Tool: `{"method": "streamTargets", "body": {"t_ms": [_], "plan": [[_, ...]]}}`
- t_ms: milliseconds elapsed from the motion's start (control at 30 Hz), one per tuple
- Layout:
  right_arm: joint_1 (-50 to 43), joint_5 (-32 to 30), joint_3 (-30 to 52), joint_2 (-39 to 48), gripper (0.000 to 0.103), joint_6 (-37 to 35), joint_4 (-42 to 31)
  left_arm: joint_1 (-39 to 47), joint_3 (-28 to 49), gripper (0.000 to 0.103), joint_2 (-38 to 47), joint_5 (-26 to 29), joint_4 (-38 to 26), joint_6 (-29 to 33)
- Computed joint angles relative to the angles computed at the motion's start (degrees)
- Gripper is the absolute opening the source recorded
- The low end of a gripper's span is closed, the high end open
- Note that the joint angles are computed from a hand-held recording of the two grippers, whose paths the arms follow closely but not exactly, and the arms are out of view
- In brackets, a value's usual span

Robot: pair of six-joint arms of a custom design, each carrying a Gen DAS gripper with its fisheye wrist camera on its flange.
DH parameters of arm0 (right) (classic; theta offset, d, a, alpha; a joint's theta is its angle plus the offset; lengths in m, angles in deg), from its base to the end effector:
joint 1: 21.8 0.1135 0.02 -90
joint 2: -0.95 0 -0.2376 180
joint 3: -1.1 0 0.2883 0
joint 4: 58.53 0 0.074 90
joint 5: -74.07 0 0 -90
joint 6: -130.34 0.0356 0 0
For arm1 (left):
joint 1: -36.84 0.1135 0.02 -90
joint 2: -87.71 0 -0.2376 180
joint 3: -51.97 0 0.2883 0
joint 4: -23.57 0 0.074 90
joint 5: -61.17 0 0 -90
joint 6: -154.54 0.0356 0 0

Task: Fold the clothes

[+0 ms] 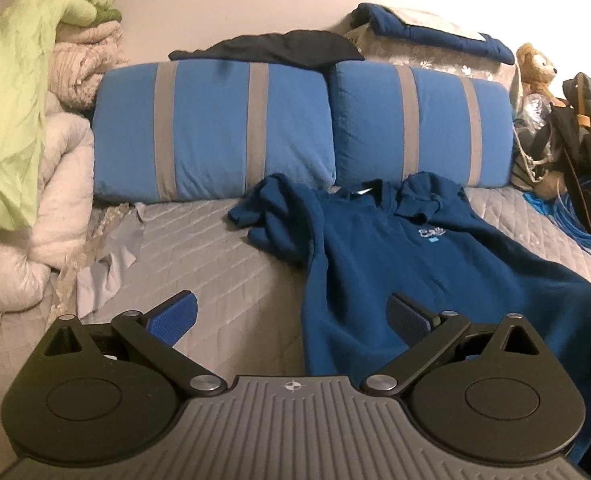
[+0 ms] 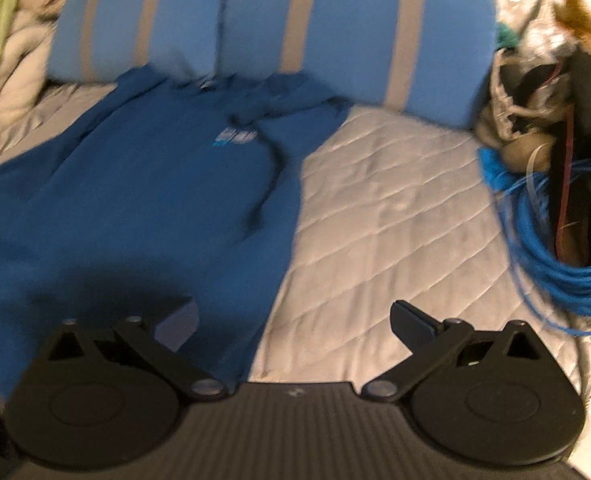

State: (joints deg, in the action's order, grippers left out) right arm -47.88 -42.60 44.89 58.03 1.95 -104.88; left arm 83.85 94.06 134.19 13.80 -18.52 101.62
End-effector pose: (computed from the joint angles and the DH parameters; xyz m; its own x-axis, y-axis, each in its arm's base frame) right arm 0.2091 -0.0845 0.1554 -0.7249 -0.2630 -0.6367 -0.3331 0.9428 -0.0103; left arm 0.1628 0.1392 0.1911 -0.5272 0.0850 -0.8455 0.1225 0.9922 0.0234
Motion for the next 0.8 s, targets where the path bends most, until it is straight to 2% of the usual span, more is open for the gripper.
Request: {"method": "streamTargets", "body": {"t_ms": [200, 333, 433, 533, 667, 800], "plan": [[-5.2, -2.9, 0.2, 0.6, 0.102, -11.7, -9.6, 5.2, 2.8, 0.103, 3.0, 3.9, -8.5, 7.6], [-10.8, -5.7, 4.1, 7.4, 0.102, -18.3, -17.1, 8.8, 7.1, 0.103, 9.1, 8.1, -17.6, 13.7], [-15.0, -10.3, 8.6, 15.2, 0.102, -18.8, -22.0, 10.7, 10.1, 0.103, 13.6, 10.4, -23.8, 17.8], [-19.1, -17.1, 14.3, 26.1, 0.102, -19.9, -29.1, 11.1, 11.0, 0.103, 15.7, 10.5, -26.2, 19.2], [-21.1, -22.8, 17.8, 35.3, 0.099, -20.0, -33.8, 11.1, 12.5, 0.103, 19.7, 9.5, -29.2, 20.7], [-21.9, -24.1, 18.6, 39.0, 0.099, -18.2, -32.9, 11.7, 14.8, 0.102, 26.3, 8.1, -32.6, 22.5]]}}
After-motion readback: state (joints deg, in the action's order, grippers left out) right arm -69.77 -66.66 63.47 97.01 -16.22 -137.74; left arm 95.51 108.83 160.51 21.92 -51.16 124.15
